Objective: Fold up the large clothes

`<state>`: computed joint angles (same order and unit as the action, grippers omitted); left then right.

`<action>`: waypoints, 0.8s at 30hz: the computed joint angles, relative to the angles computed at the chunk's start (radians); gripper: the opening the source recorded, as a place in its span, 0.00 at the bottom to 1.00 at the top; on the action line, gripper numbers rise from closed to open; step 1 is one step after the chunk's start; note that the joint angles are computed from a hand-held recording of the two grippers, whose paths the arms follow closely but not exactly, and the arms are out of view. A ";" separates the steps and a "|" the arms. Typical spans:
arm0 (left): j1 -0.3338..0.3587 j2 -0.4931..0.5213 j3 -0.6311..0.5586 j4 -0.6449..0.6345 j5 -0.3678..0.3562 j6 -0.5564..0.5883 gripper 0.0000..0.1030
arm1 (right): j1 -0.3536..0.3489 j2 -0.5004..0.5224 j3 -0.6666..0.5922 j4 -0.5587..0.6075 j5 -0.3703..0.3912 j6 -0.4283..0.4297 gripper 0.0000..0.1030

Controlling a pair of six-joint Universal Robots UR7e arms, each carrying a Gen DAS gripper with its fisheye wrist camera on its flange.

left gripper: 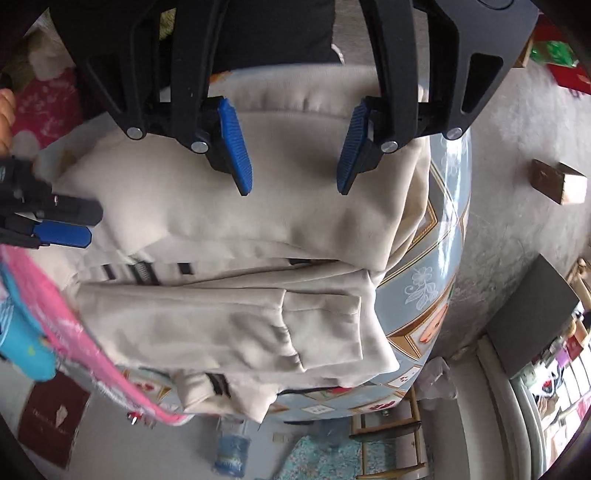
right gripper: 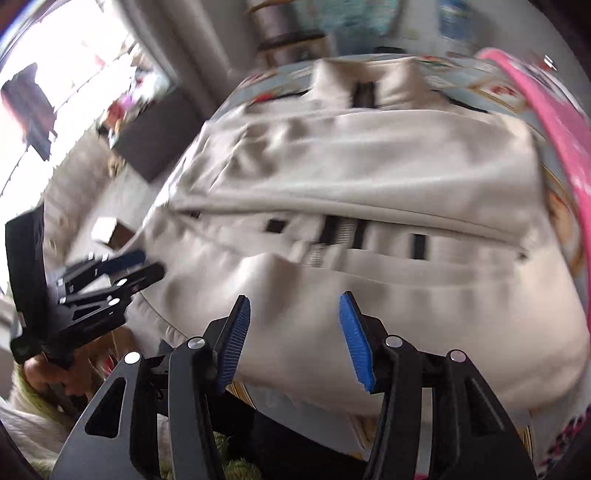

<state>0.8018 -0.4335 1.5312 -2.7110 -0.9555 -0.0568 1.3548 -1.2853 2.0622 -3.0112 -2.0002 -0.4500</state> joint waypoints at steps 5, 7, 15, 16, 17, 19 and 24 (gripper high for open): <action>0.010 0.029 -0.030 -0.019 0.025 0.027 0.14 | 0.035 0.066 -0.020 -0.030 -0.114 -0.080 0.28; 0.006 0.034 -0.026 -0.040 0.032 0.060 0.03 | 0.047 0.082 -0.018 -0.064 -0.151 -0.118 0.12; -0.028 -0.017 0.045 -0.291 0.011 0.173 0.01 | 0.094 0.030 -0.014 -0.142 -0.111 -0.105 0.05; -0.024 -0.010 0.030 -0.288 0.011 0.176 0.01 | 0.093 0.040 -0.023 -0.157 -0.111 -0.109 0.05; -0.018 0.007 0.006 -0.270 0.021 0.178 0.01 | 0.089 0.055 -0.035 -0.161 -0.111 -0.106 0.05; -0.002 0.040 -0.042 -0.208 0.032 0.160 0.01 | 0.072 0.104 -0.070 -0.169 -0.118 -0.107 0.05; 0.022 0.081 -0.087 -0.115 0.055 0.140 0.05 | 0.027 0.175 -0.104 -0.186 -0.116 -0.120 0.05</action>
<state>0.8242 -0.3529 1.4447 -2.8264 -0.9003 0.0833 1.3819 -1.1104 1.9578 -3.1975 -2.1158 -0.5701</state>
